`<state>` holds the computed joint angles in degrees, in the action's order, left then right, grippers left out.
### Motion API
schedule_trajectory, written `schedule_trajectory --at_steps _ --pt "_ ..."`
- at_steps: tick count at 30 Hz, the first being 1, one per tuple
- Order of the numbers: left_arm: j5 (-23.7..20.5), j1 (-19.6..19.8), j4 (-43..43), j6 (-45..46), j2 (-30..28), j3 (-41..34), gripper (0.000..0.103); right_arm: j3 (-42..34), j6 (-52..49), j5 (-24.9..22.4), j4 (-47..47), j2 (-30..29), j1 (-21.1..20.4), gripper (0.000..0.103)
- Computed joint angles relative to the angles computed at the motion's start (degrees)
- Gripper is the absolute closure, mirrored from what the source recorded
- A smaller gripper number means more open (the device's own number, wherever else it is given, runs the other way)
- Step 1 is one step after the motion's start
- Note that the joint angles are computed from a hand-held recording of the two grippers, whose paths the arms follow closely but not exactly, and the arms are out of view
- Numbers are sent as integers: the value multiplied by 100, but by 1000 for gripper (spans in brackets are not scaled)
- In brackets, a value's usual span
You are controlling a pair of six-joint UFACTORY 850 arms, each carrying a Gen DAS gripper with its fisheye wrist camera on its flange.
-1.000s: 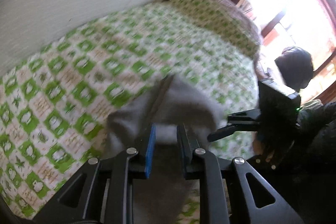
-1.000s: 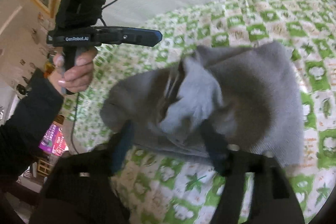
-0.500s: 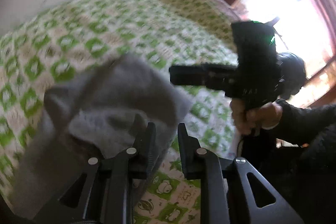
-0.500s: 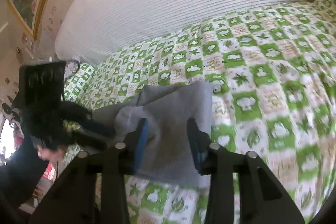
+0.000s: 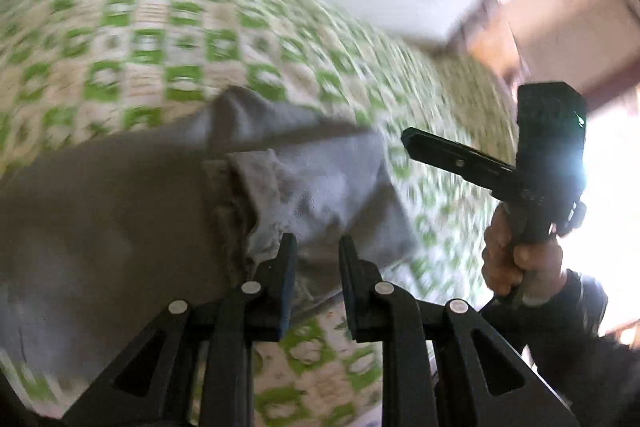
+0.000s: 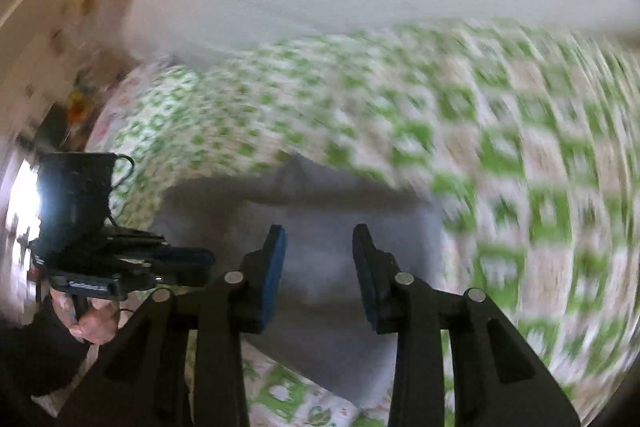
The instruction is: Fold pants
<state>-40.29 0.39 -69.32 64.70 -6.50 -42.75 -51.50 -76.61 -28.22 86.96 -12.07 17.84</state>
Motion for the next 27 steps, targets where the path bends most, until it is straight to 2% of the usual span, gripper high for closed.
schedule_trajectory --at_steps 3,7,11,14,16,19,21,25,26,27 --pt "674 77 -596 -459 631 608 83 -555 317 -365 -661 -318 129 66" --pt "1386 379 -1519 -686 1297 1324 82 -1550 855 -1062 -1999 -974 456 66" --pt "2081 680 -2205 -916 1796 1921 82 -2505 1500 -1244 -3226 -1656 987 66" --pt "2104 951 -2842 -569 1856 2103 82 -3334 1787 -1663 -4027 -2277 1340 66" --pt "2229 984 -3019 -404 1790 2118 82 -3819 1876 -1820 -4444 -2610 1531 66" --pt "2195 1018 -3478 -137 1620 2149 79 -4659 2082 -2163 -5027 -3188 1762 66" --pt "2116 1045 -4295 380 1551 2246 78 -5391 2162 -2591 -5336 -3674 1882 66" --pt "1899 986 -4800 839 1240 2159 78 -6523 2353 -3277 -5790 -4386 1999 65" --pt "1857 978 -4990 1002 1207 2155 78 -6889 2383 -3539 -5851 -4621 2025 63" --pt "1816 988 -5204 1152 1165 2152 78 -7211 2391 -3821 -5875 -4821 2029 57"
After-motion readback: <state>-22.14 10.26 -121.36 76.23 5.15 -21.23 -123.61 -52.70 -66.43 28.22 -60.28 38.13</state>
